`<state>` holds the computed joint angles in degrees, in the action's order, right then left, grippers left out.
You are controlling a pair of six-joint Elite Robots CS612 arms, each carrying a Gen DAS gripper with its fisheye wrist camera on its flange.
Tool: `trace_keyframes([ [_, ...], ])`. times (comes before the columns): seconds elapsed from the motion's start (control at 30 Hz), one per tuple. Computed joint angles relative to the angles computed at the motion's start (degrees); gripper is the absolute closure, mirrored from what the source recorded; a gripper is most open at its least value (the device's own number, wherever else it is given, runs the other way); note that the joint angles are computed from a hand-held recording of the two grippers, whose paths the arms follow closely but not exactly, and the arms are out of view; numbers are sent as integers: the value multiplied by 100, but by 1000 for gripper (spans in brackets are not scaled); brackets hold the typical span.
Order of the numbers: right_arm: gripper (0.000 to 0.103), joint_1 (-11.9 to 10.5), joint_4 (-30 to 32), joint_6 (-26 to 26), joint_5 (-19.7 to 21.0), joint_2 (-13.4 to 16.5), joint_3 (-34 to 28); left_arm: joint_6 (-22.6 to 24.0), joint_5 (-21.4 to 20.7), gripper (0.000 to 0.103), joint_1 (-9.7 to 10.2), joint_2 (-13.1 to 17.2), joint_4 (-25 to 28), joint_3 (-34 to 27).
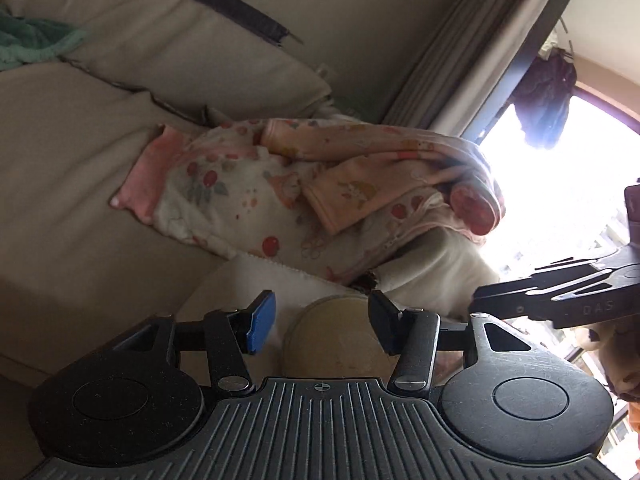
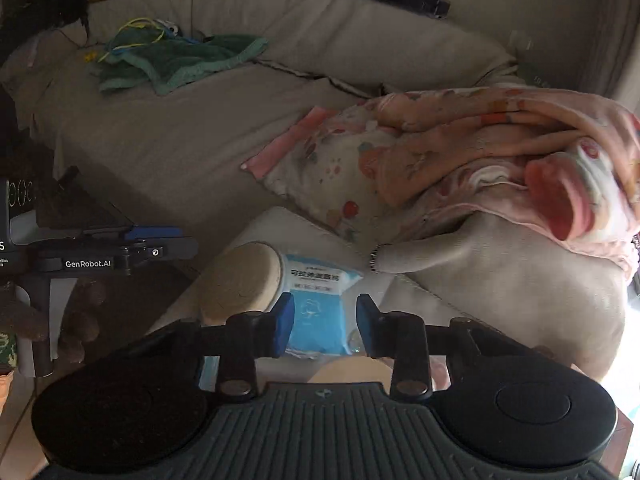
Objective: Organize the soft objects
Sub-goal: 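Grasp the blue wet-cotton pack with the right tool while the left tool grasps the round beige case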
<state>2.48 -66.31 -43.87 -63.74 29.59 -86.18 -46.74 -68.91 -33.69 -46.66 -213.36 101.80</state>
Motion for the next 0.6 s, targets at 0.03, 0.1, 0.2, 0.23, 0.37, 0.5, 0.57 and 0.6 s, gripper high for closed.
trace_keyframes([
  [0.03, 84, 75, 143, -13, -46, -55, 131, 60, -306, 47, 90, 81, -102, -74],
  [0.1, 87, 180, 170, 38, -185, -95, 305, 94, -704, 47, 228, 189, -86, -198],
  [0.2, 92, 230, 178, -17, -272, -82, 425, 11, -1142, 47, 403, 363, -165, -376],
  [0.23, 92, 231, 204, -76, -291, -90, 465, -73, -1337, 47, 467, 428, -211, -434],
  [0.37, 92, 250, 291, -156, -531, -119, 595, -535, -2621, 47, 768, 732, -591, -691],
  [0.5, 92, 216, 454, -166, -611, -145, 711, -607, -3355, 46, 846, 886, -1217, -724],
  [0.57, 92, 194, 457, -172, -522, -160, 772, -353, -3405, 46, 798, 740, -862, -598],
  [0.6, 92, 188, 480, -196, -483, -171, 794, -217, -3387, 45, 769, 655, -608, -548],
])
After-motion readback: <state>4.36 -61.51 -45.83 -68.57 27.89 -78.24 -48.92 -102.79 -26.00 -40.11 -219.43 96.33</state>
